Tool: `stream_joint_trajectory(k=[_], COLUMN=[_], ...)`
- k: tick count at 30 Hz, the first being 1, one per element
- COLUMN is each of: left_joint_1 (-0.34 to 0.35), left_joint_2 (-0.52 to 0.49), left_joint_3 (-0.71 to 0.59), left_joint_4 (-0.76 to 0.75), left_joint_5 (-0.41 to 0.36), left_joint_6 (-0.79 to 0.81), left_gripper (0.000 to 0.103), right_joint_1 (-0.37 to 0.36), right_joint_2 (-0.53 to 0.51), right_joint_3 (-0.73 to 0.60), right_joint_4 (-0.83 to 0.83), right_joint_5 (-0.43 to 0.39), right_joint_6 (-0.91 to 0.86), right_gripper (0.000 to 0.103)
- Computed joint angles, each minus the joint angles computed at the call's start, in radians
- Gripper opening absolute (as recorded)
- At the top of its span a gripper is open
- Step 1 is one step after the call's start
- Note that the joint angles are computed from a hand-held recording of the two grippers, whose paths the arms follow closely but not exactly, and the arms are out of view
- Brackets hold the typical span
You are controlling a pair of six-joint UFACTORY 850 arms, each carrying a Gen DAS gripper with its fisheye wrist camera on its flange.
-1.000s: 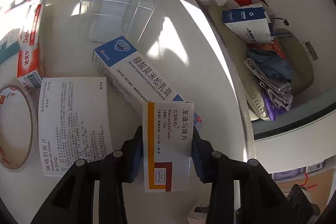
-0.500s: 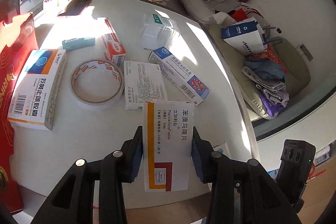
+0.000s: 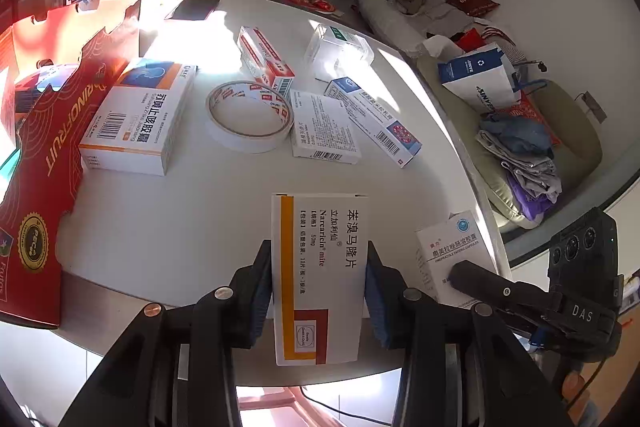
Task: Organize objects
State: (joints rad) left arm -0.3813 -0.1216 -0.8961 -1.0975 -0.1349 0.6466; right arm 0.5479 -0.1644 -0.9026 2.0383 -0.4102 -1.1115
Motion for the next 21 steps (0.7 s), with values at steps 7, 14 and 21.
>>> stream_joint_trajectory(k=[7,14,21], left_joint_1=[-0.018,-0.001,0.0], left_joint_2=[0.032,0.048,0.066], left_joint_3=[0.027,0.056,0.075], left_joint_4=[0.377,0.222,0.217], left_joint_5=[0.071,0.071,0.09], left_joint_6=[-0.344,-0.19,-0.179], left_gripper=[0.044,0.044,0.045], right_joint_1=[0.059,0.089,0.105], right_joint_2=[-0.003,-0.019,-0.029], right_joint_3=[-0.054,-0.09,-0.109], right_joint_4=[-0.239,-0.373,-0.459], right_joint_5=[0.098,0.141,0.152], right_joint_6=[0.171,0.274,0.341], right_gripper=[0.042,0.042,0.042])
